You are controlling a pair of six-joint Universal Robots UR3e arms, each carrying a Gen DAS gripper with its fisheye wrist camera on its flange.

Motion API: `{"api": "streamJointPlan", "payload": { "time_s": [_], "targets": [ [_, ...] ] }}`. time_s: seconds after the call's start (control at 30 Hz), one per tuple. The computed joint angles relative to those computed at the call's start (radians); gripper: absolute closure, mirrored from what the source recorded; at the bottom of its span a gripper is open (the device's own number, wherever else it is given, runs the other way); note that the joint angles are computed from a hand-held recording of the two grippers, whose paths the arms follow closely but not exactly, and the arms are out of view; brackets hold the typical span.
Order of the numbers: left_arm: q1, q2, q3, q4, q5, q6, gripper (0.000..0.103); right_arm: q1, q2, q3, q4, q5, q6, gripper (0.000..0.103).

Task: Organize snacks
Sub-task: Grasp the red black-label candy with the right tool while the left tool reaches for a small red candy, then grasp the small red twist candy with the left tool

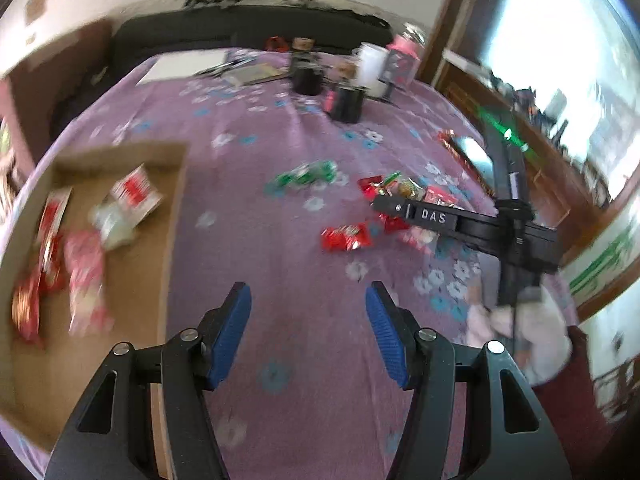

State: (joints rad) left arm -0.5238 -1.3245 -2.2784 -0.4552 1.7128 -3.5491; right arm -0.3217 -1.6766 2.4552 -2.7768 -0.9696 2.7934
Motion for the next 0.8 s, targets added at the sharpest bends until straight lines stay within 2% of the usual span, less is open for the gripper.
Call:
{"api": "streamJointPlan", "payload": {
  "time_s": [0.07, 0.2, 0.27, 0.5, 0.53, 0.57, 0.6, 0.63, 0.73, 0.8],
  "targets": [
    [-0.028, -0.119, 0.078, 0.032, 0.026, 0.073, 0.045, -0.032, -0.005, -0.007, 0.056, 0.039, -0.013, 0.081],
    [-0.085, -0.351, 0.252, 0.019, 0.119, 0.206, 0.045, -0.06, -0.013, -0.022, 0.122, 0.069, -0.026, 0.081],
    [-0.094, -0.418, 0.299, 0.017, 0.146, 0.232, 0.045, -0.066, -0.013, -0.027, 0.137, 0.075, -0.03, 0.081],
    [-0.086, -0.518, 0.328, 0.08, 0.125, 0.277, 0.045, -0.083, -0.02, -0.041, 0.183, 0.092, -0.038, 0.08],
    [-0.076, -0.516, 0.333, 0.064, 0.1, 0.28, 0.047, -0.087, -0.022, -0.038, 0.185, 0.093, -0.04, 0.08],
    [-0.068, -0.515, 0.333, 0.067, 0.084, 0.277, 0.055, -0.089, -0.024, -0.037, 0.186, 0.093, -0.042, 0.08],
    [-0.063, -0.512, 0.332, 0.064, 0.068, 0.272, 0.084, -0.088, -0.026, -0.036, 0.182, 0.091, -0.04, 0.08],
    [-0.064, -0.512, 0.34, 0.048, 0.067, 0.266, 0.092, -0.089, -0.03, -0.035, 0.184, 0.089, -0.043, 0.081],
    [-0.08, -0.492, 0.318, 0.062, 0.089, 0.241, 0.092, -0.092, -0.042, -0.017, 0.166, 0.088, -0.04, 0.081],
    [-0.071, -0.452, 0.288, 0.071, 0.065, 0.227, 0.092, -0.097, -0.049, -0.006, 0.152, 0.096, -0.038, 0.081]
  ]
}}
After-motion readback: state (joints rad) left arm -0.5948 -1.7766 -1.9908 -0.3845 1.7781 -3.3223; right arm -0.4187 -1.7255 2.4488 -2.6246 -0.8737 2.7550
